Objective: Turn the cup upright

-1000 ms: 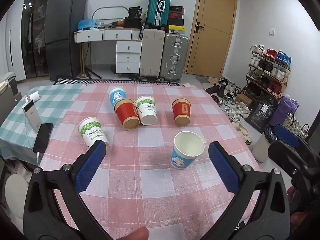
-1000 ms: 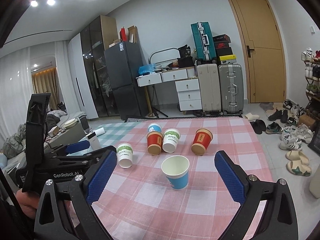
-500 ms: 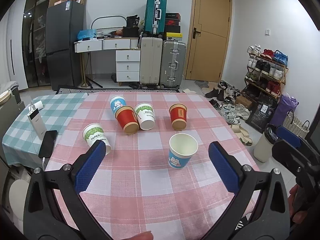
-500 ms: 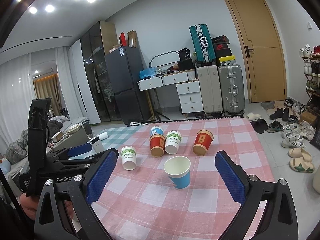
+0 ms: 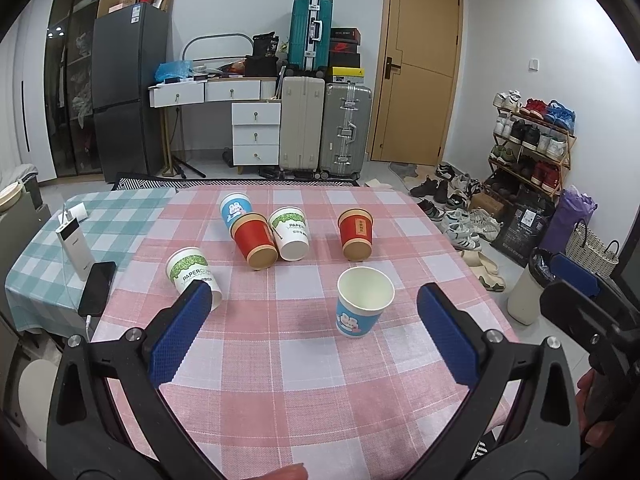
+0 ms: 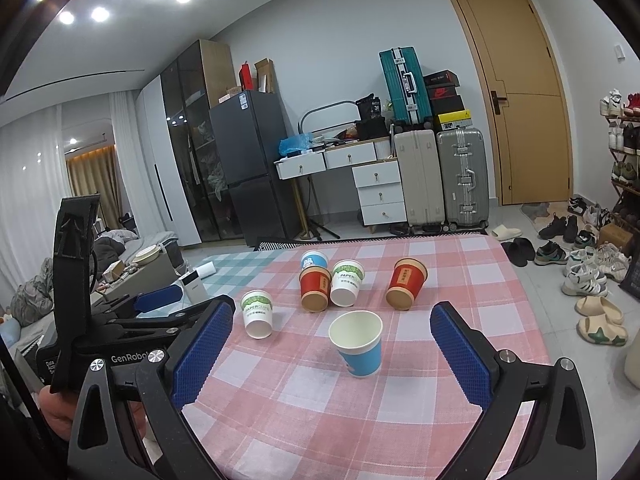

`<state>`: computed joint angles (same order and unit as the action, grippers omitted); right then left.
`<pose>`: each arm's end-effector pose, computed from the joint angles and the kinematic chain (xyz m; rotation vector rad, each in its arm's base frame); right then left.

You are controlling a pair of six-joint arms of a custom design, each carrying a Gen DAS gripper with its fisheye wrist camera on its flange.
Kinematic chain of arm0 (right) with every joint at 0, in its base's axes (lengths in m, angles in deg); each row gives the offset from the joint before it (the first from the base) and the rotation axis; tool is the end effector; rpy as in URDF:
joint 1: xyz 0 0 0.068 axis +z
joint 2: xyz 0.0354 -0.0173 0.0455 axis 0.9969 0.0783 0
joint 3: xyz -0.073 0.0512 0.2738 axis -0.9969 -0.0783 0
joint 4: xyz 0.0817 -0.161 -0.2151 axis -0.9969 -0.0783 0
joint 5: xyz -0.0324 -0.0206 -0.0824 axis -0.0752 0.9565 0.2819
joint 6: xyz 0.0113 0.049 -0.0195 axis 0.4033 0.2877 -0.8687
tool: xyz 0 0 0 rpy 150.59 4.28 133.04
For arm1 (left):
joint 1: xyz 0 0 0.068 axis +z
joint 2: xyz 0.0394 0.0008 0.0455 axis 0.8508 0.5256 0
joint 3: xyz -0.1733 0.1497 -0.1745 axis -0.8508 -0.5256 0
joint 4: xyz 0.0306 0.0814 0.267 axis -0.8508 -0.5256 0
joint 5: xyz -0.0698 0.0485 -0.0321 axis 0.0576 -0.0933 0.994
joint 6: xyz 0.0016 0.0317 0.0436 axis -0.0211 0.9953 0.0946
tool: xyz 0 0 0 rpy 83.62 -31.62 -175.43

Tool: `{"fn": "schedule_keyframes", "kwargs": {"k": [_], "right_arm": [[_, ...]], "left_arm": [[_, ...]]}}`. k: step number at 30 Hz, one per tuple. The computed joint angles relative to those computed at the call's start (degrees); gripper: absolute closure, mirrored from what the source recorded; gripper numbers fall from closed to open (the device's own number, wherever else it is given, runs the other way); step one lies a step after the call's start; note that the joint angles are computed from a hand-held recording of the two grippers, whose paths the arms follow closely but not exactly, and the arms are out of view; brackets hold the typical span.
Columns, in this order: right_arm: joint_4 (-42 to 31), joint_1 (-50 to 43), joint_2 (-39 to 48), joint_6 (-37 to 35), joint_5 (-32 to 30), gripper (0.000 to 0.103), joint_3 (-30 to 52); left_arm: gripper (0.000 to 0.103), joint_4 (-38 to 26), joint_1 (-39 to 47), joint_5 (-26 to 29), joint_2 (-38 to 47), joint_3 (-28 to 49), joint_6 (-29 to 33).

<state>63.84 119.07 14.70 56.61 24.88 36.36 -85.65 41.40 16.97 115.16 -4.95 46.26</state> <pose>0.3094 0.2056 0.2154 -0.3507 1.9430 0.5443 0.2939 -0.0805 0.2398 -0.1048 2.1119 -0.0847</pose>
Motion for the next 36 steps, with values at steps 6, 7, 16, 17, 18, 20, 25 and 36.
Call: {"fn": "schedule_keyframes", "kwargs": {"k": [6,7,16,17,18,20,25,36], "right_arm": [[-0.2,0.17,-0.08,0.12,0.13,0.002,0.01],[-0.33,0.2,-0.09,0.19,0.19,0.002,0.05],[-0.51,-0.03,-0.14,0.95,-0.14,0.002,-0.24],[-0.55,-0.08,-0.09,1.0,-0.25,0.002,-0.2],[-0.68,-0.16,-0.12,1.0,-0.34,0.002,-0.15],[-0.72,-0.23,-0.15,0.9,-0.43,0.001,-0.16],[-0.93,-0.07,-0.46,-0.17,-0.2,0.001,-0.35],[-1.41,-0.01,-0.67,-0.07,-0.23,0.001,-0.33]], "left_arm": [[0.0,0.12,-0.02,-0.1,0.03,-0.02,0.07],[0.0,-0.2,-0.41,-0.38,-0.42,-0.18,-0.15],[0.0,-0.22,-0.57,-0.72,-0.58,-0.28,-0.1],[0.0,-0.23,-0.54,-0.71,-0.54,-0.25,-0.05],[0.0,0.23,-0.01,-0.01,-0.07,-0.15,0.12],[0.0,0.09,-0.28,-0.37,-0.28,-0.24,-0.01],[0.0,-1.54,-0.45,0.28,-1.49,-0.14,-0.32],[0.0,-2.39,-0.82,0.31,-2.48,-0.23,-0.45]]}}
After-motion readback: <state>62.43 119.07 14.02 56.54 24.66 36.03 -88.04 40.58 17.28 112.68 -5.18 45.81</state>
